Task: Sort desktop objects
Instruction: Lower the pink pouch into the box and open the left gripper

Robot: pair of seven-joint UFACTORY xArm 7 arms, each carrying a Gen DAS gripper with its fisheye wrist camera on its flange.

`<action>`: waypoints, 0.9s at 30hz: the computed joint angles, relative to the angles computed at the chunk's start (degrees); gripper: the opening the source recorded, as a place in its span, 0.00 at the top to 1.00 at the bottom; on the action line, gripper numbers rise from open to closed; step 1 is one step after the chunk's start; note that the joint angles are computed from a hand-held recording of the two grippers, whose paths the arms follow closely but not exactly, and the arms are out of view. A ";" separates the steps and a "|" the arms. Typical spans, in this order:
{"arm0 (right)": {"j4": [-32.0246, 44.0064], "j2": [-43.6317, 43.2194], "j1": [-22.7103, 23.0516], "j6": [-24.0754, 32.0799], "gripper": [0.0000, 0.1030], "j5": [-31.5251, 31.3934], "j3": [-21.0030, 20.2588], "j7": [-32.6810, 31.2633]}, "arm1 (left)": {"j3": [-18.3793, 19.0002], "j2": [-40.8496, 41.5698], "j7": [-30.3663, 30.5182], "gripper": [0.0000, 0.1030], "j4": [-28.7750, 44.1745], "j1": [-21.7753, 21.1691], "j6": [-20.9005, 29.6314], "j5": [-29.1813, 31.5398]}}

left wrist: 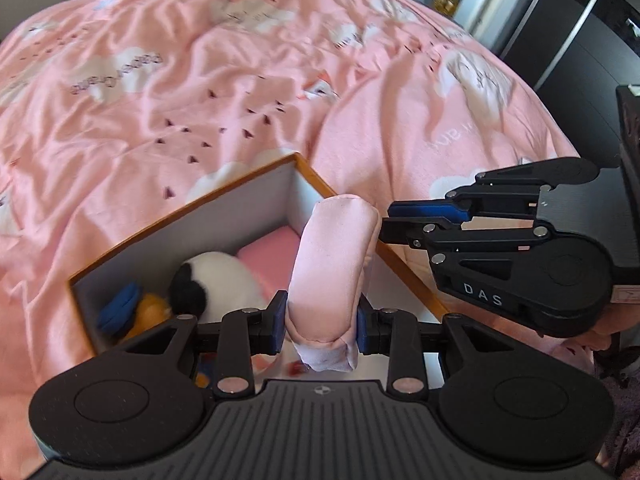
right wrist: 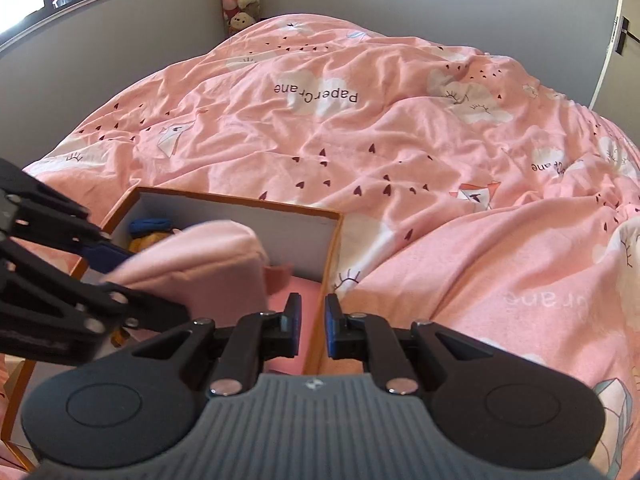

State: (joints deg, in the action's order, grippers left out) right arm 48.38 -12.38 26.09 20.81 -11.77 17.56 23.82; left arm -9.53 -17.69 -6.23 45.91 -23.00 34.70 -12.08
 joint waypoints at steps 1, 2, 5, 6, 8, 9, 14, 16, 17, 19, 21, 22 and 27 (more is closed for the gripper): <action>-0.25 0.10 -0.03 -0.43 0.89 0.27 -0.23 -0.03 | -0.12 1.51 0.13 0.64 0.97 0.09 0.08 0.44; -0.42 0.16 0.01 -0.77 0.89 0.57 -0.47 -0.32 | -0.39 2.82 -0.12 0.64 1.80 0.39 -0.01 1.26; -1.04 0.39 0.51 -2.01 0.88 2.24 -1.30 -2.09 | -0.53 6.21 0.21 0.64 3.92 1.14 -0.24 3.30; -1.01 0.65 0.63 -2.32 0.89 2.73 -1.50 -2.76 | -0.73 7.07 -0.48 0.62 4.40 1.65 -0.38 4.69; -0.69 1.34 0.42 -2.79 0.88 2.76 -1.42 -3.12 | -0.51 8.42 -0.18 0.60 4.99 2.03 -1.28 5.37; -0.52 1.73 0.41 -3.00 0.88 2.85 -1.44 -3.38 | -0.51 8.88 -0.60 0.57 5.07 2.31 -1.97 5.90; 0.27 3.14 1.04 -3.63 0.88 4.46 -1.91 -5.47 | -2.30 11.17 -10.40 0.44 5.64 4.75 -3.89 18.97; 0.44 3.30 1.09 -3.72 0.88 4.49 -1.81 -5.74 | -2.04 10.57 -11.31 0.42 4.33 4.57 -5.74 20.10; 0.39 3.20 1.32 -3.85 0.88 4.80 -1.81 -6.12 | -1.90 9.82 -11.64 0.42 3.40 4.55 -6.96 20.42; 0.43 3.17 1.88 -4.08 0.88 5.82 -1.92 -7.14 | -1.80 7.69 -13.09 0.40 1.37 4.93 -9.33 21.31; 0.57 3.44 2.88 -4.92 0.84 7.74 -2.25 -9.20 | -1.32 5.14 -13.43 0.36 -0.45 5.17 -10.53 20.40; 0.99 3.88 3.13 -5.21 0.83 8.07 -2.15 -9.83 | -0.95 3.78 -13.30 0.36 -1.23 5.27 -10.78 19.51; 3.36 7.22 3.99 -7.97 0.69 8.34 -1.49 -11.54 | -1.23 -2.01 -14.44 0.45 -3.83 6.77 -8.31 18.17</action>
State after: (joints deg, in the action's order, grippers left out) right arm 51.74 -5.16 30.08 12.84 -3.43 16.07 12.28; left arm -10.76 -19.70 -20.67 42.08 -16.23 26.40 6.09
